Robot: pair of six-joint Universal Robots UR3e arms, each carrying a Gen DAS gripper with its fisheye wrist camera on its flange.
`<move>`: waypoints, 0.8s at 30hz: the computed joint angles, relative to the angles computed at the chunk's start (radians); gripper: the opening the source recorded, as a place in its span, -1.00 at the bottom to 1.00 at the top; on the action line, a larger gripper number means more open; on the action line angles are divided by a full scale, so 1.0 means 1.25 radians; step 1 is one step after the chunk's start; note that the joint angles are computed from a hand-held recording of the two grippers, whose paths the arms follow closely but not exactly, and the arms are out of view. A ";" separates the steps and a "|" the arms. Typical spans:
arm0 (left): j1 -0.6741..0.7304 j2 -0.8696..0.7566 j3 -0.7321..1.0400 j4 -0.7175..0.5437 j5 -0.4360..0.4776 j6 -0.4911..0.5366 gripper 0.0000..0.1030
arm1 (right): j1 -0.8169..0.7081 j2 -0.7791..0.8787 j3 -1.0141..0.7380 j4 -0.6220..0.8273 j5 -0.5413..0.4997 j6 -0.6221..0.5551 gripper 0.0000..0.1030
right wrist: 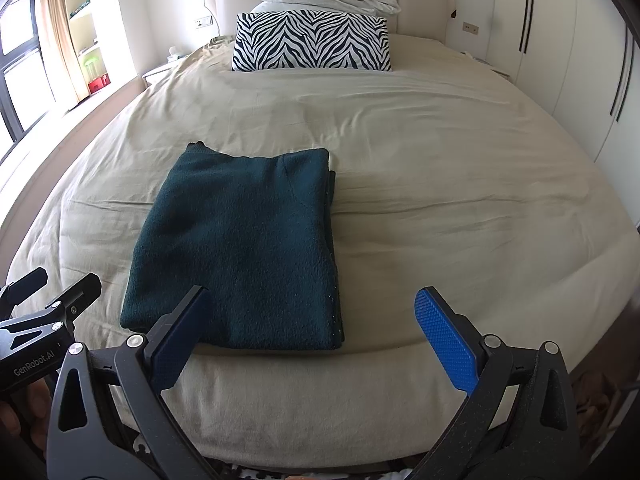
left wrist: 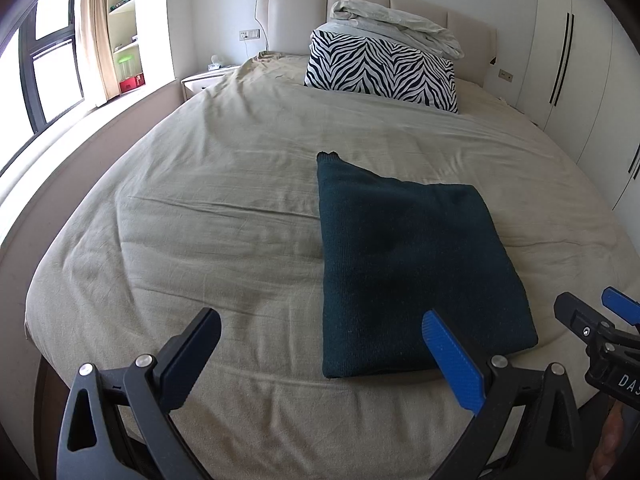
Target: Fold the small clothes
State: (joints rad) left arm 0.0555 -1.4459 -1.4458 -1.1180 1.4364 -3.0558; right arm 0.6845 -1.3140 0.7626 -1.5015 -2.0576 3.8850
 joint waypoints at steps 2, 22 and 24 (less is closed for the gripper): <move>0.000 -0.001 0.002 0.000 0.000 0.000 1.00 | 0.001 0.000 0.000 0.000 -0.001 0.001 1.00; 0.000 0.002 -0.002 0.000 -0.001 0.001 1.00 | -0.002 -0.008 0.012 -0.005 0.004 -0.003 1.00; 0.000 0.001 0.000 -0.002 -0.001 0.001 1.00 | -0.003 -0.008 0.012 -0.006 0.004 -0.003 1.00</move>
State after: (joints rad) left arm 0.0552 -1.4446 -1.4453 -1.1206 1.4356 -3.0545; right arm 0.6812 -1.3235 0.7778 -1.5084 -2.0523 3.8813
